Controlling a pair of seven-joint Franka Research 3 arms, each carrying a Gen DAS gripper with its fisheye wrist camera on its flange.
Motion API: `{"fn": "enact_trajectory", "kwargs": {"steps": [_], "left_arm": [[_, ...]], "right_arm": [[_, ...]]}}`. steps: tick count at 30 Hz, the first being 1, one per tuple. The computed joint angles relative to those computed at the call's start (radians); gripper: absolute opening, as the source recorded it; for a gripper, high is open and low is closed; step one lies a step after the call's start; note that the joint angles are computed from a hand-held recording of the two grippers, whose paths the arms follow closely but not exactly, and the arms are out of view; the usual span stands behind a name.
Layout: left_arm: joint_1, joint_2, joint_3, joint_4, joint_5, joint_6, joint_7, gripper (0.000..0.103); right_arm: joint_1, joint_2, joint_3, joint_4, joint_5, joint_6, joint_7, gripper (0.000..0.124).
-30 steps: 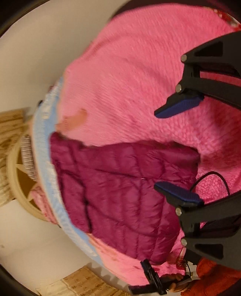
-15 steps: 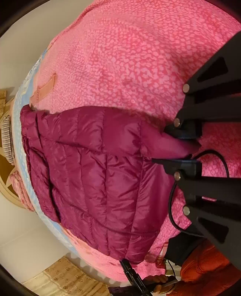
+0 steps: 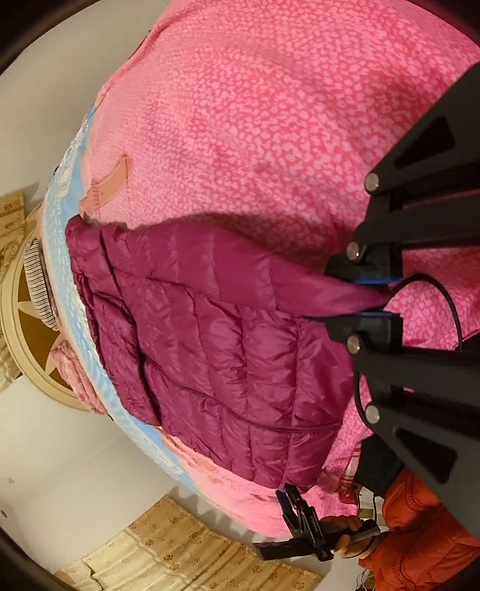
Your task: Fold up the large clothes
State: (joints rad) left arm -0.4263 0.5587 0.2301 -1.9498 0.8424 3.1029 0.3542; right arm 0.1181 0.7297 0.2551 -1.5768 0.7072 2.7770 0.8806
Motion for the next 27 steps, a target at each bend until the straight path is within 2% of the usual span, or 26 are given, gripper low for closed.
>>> {"fn": "enact_trajectory", "kwargs": {"steps": [2, 4, 6, 8, 10, 13, 14, 15, 17, 22, 25, 27], "left_arm": [[-0.004, 0.000, -0.002, 0.006, 0.001, -0.020, 0.004, 0.074], [-0.008, -0.004, -0.003, 0.009, 0.017, -0.026, 0.004, 0.054], [0.046, -0.008, -0.059, 0.005, 0.000, 0.009, 0.051, 0.016], [0.125, -0.003, -0.138, -0.002, -0.057, 0.061, 0.121, 0.007], [0.164, -0.002, -0.177, -0.017, -0.090, 0.120, 0.159, 0.004], [0.121, -0.024, -0.115, -0.074, -0.126, 0.303, 0.177, 0.003], [0.091, -0.039, -0.075, -0.107, -0.159, 0.387, 0.194, 0.002], [0.083, -0.053, -0.065, -0.129, -0.183, 0.430, 0.211, 0.002], [0.104, -0.085, -0.083, -0.161, -0.204, 0.486, 0.232, 0.002], [0.158, -0.166, -0.138, -0.206, -0.232, 0.561, 0.298, 0.002], [0.193, -0.200, -0.171, -0.207, -0.248, 0.580, 0.323, 0.002], [0.247, -0.203, -0.209, -0.162, -0.231, 0.565, 0.294, 0.002]], "right_arm": [[0.008, 0.001, -0.004, -0.001, -0.003, 0.003, 0.011, 0.013], [0.009, 0.011, -0.010, 0.010, -0.011, -0.001, 0.020, 0.013], [0.010, 0.015, -0.010, 0.013, -0.016, 0.002, 0.026, 0.012], [-0.009, 0.011, 0.012, 0.006, 0.001, 0.009, 0.006, 0.012], [-0.026, 0.002, 0.033, -0.004, 0.025, 0.015, -0.020, 0.011], [-0.062, -0.029, 0.078, -0.040, 0.087, 0.032, -0.092, 0.010], [-0.076, -0.039, 0.094, -0.051, 0.115, 0.034, -0.118, 0.010], [-0.098, -0.054, 0.119, -0.067, 0.157, 0.035, -0.158, 0.010], [-0.143, -0.086, 0.162, -0.093, 0.254, 0.020, -0.244, 0.010], [-0.198, -0.171, 0.209, -0.143, 0.459, -0.005, -0.421, 0.010], [-0.226, -0.221, 0.227, -0.159, 0.590, -0.032, -0.527, 0.009], [-0.223, -0.231, 0.222, -0.139, 0.649, -0.042, -0.573, 0.009]]}}
